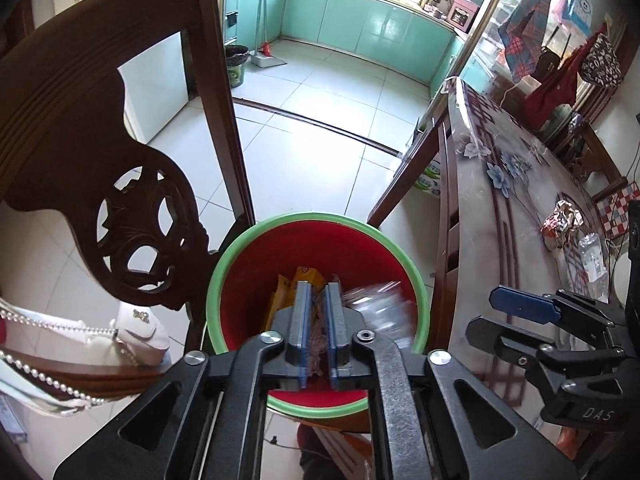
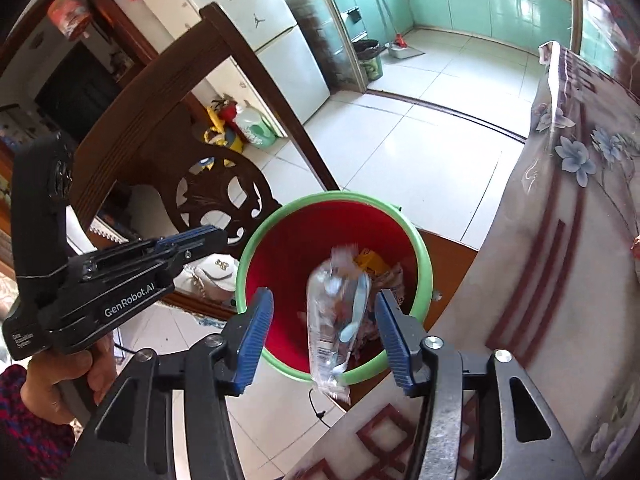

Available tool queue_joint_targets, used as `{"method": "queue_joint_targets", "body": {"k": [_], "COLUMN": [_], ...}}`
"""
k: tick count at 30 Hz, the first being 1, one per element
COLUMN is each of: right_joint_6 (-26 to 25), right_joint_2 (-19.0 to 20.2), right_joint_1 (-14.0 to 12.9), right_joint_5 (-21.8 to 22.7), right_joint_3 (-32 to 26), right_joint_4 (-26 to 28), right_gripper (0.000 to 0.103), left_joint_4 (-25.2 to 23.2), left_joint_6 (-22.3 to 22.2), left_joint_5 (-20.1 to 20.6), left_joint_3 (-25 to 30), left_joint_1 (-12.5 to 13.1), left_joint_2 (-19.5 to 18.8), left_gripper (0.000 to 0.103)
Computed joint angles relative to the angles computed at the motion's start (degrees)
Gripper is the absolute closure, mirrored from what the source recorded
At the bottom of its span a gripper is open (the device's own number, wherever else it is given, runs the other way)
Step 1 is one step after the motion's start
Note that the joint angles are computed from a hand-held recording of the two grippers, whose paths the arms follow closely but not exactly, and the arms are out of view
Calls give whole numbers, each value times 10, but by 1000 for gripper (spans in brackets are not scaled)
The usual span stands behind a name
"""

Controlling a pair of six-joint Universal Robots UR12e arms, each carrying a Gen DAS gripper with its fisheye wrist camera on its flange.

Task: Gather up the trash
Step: 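Lower the clear wrapper into the red bin and open the right tool, then grasp the plastic water bottle with the right tool while the left tool grasps a crumpled paper ball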

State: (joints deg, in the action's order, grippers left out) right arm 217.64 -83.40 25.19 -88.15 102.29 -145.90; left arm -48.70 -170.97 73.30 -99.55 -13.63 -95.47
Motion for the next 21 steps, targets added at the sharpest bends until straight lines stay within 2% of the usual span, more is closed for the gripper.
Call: {"method": "queue_joint_targets", "body": {"k": [3, 5, 12, 17, 21], "right_joint_6": [-4, -4, 2, 11, 39], "right_joint_2": [-7, -15, -81, -157, -235], "right_joint_1": [0, 2, 13, 25, 13], "right_joint_5": [-1, -9, -77, -173, -233], "right_joint_3": [7, 13, 58, 101, 139], "right_joint_4": [-16, -22, -5, 83, 184], "right_gripper": [50, 50, 50, 50, 50], "left_joint_4": [7, 14, 11, 6, -9], "left_joint_6": [-13, -16, -21, -12, -2], "left_joint_5": [-5, -5, -24, -38, -36], "left_joint_3": [-5, -9, -17, -31, -38], "left_joint_1": [0, -2, -13, -28, -46], "left_joint_2": [4, 8, 23, 38, 50], "left_gripper": [71, 66, 64, 59, 59]}}
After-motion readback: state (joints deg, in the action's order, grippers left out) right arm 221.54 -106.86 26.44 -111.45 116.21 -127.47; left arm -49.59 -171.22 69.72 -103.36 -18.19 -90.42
